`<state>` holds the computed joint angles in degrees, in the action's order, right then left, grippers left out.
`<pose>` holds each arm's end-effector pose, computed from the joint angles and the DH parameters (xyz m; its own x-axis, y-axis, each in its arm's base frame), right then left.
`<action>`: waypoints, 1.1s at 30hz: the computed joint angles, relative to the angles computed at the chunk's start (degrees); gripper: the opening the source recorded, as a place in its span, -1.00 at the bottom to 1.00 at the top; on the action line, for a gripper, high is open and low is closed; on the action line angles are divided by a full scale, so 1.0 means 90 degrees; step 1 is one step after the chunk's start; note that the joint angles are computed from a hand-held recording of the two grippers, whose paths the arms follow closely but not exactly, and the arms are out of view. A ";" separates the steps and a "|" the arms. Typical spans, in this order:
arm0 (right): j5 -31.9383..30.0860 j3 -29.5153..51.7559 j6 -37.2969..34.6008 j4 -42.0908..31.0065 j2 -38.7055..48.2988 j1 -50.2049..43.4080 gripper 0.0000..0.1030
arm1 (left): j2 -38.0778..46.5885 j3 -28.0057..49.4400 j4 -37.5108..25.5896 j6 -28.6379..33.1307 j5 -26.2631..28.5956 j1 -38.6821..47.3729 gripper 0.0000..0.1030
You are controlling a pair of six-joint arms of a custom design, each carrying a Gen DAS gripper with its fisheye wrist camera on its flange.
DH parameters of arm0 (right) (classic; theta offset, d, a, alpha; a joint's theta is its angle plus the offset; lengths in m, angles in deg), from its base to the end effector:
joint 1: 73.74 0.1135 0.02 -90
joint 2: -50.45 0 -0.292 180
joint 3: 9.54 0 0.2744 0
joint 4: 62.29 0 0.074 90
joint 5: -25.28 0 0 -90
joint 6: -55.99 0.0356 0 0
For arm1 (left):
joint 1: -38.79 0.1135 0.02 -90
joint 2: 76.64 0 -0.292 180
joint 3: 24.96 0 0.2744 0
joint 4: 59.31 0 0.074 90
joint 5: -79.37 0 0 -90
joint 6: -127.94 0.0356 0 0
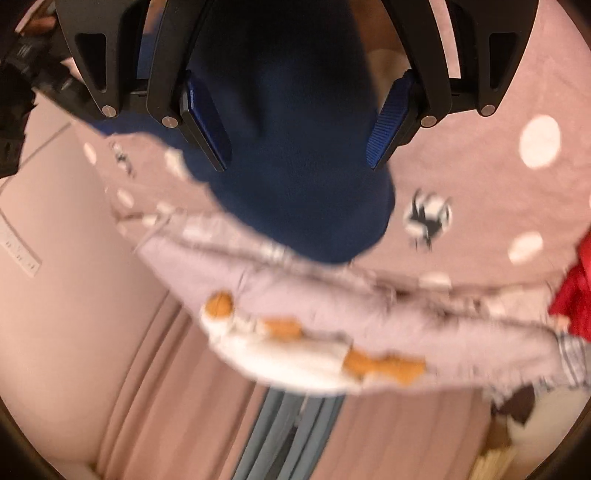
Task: Fold large clothes
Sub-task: 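Lower the folded fleece bundle onto the bed with both tools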
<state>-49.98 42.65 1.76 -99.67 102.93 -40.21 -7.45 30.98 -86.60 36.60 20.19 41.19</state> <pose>0.1737 0.1042 0.2774 -0.6275 0.2624 -0.7331 0.0006 0.9417 0.3365 0.2634 -0.0072 0.2556 -0.6575 -0.0477 -0.7520 0.3378 0.8735 -0.3507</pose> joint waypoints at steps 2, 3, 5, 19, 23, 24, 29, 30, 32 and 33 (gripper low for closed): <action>-0.0107 -0.0111 -0.0109 0.0003 -0.0262 -0.0056 0.92 | -0.0200 0.0008 0.0014 -0.0009 0.0012 0.0003 0.44; -0.0094 -0.0071 -0.0069 -0.0070 -0.0313 -0.0026 0.78 | -0.0314 0.0045 -0.0150 0.0119 -0.0260 -0.0116 0.44; -0.0248 0.0019 0.0044 -0.0172 -0.0211 -0.0124 0.37 | -0.0460 0.0024 -0.0267 0.0183 -0.1017 -0.0428 0.38; -0.0776 -0.0319 0.0840 -0.0139 -0.0528 -0.0364 -0.42 | -0.0410 -0.0396 -0.0600 -0.0160 -0.1672 -0.0905 -0.24; -0.0169 -0.0103 0.0778 -0.0274 -0.0673 0.0407 -0.38 | -0.0943 -0.0525 -0.0677 -0.0461 -0.1811 -0.0825 -0.24; 0.0050 -0.0038 0.0776 -0.0395 -0.0495 0.0555 -0.38 | -0.0856 -0.0559 -0.0647 -0.0526 -0.1742 -0.0825 -0.24; -0.0682 -0.0572 0.0863 -0.0144 0.0300 -0.0092 -0.39 | -0.0074 -0.0903 0.0085 -0.0573 -0.1686 -0.1168 -0.19; -0.0850 -0.0812 0.0871 0.0085 0.0104 -0.0236 -0.40 | -0.0169 -0.1001 0.0178 -0.0550 -0.1771 -0.1230 -0.19; -0.1214 -0.0950 0.0956 0.0064 -0.0154 -0.0438 -0.40 | -0.0378 -0.1124 0.0191 -0.0485 -0.1964 -0.1349 -0.18; -0.1099 -0.0921 0.0896 -0.0043 -0.0151 -0.0318 -0.40 | -0.0461 -0.1250 0.0309 -0.0509 -0.2097 -0.1429 -0.18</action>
